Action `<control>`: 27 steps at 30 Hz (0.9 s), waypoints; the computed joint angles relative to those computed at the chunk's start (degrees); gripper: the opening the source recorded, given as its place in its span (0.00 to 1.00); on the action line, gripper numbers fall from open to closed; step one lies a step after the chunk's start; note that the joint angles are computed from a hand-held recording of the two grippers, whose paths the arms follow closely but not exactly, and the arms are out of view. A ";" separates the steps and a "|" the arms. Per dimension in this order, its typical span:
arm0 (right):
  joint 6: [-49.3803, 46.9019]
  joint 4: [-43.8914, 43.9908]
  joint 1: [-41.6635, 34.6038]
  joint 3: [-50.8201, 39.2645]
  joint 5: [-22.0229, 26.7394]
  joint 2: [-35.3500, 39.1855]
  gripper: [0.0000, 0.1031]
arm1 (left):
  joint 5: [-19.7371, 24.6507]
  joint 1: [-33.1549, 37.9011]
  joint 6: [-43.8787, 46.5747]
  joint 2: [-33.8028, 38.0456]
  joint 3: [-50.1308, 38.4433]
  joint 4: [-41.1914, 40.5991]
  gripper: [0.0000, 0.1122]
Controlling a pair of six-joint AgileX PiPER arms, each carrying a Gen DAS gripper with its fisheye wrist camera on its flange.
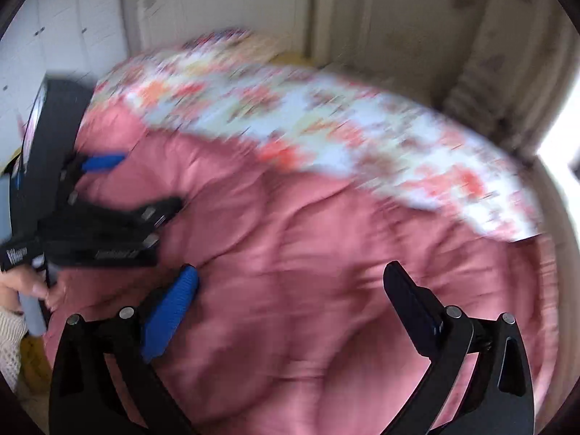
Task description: Fold large clothes
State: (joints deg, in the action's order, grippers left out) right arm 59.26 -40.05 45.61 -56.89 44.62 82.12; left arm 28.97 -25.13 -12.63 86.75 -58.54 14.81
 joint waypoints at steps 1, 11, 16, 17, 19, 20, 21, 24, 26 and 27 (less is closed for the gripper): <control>1.89 -1.95 -0.66 0.93 1.13 -2.06 0.95 | 0.04 -0.06 -0.14 -0.03 0.00 0.12 0.90; -5.77 7.85 -20.37 13.11 -6.30 -11.87 0.95 | 0.09 0.10 0.80 -0.05 -0.02 -0.63 0.90; -2.46 4.39 -23.12 14.91 -3.82 -14.82 0.95 | -0.01 0.20 1.02 -0.04 0.00 -0.77 0.90; -3.45 5.46 -23.81 15.39 -4.52 -14.26 0.95 | -0.10 0.23 1.33 -0.09 0.06 -1.00 0.90; -11.17 12.67 -29.48 18.91 -11.55 -14.20 0.96 | 0.15 0.14 1.23 0.12 -0.19 -0.84 0.90; -13.88 15.76 -31.42 19.44 -13.32 -14.54 0.96 | 0.79 0.25 1.91 0.45 -0.75 -1.42 0.90; -14.68 16.56 -31.80 19.14 -13.31 -14.30 0.96 | 1.54 0.24 2.33 0.73 -1.35 -1.77 0.90; -9.79 11.34 -28.80 17.66 -10.86 -12.08 0.96 | 5.16 -0.59 0.24 0.38 -3.72 -0.35 0.90; -8.96 10.65 -28.52 17.51 -11.13 -11.52 0.96 | 4.93 -1.82 -2.56 -3.17 -3.03 -0.08 0.90; -9.67 11.39 -29.21 17.81 -12.19 -11.52 0.96 | 4.32 -2.12 -0.60 -4.78 -2.51 -2.82 0.90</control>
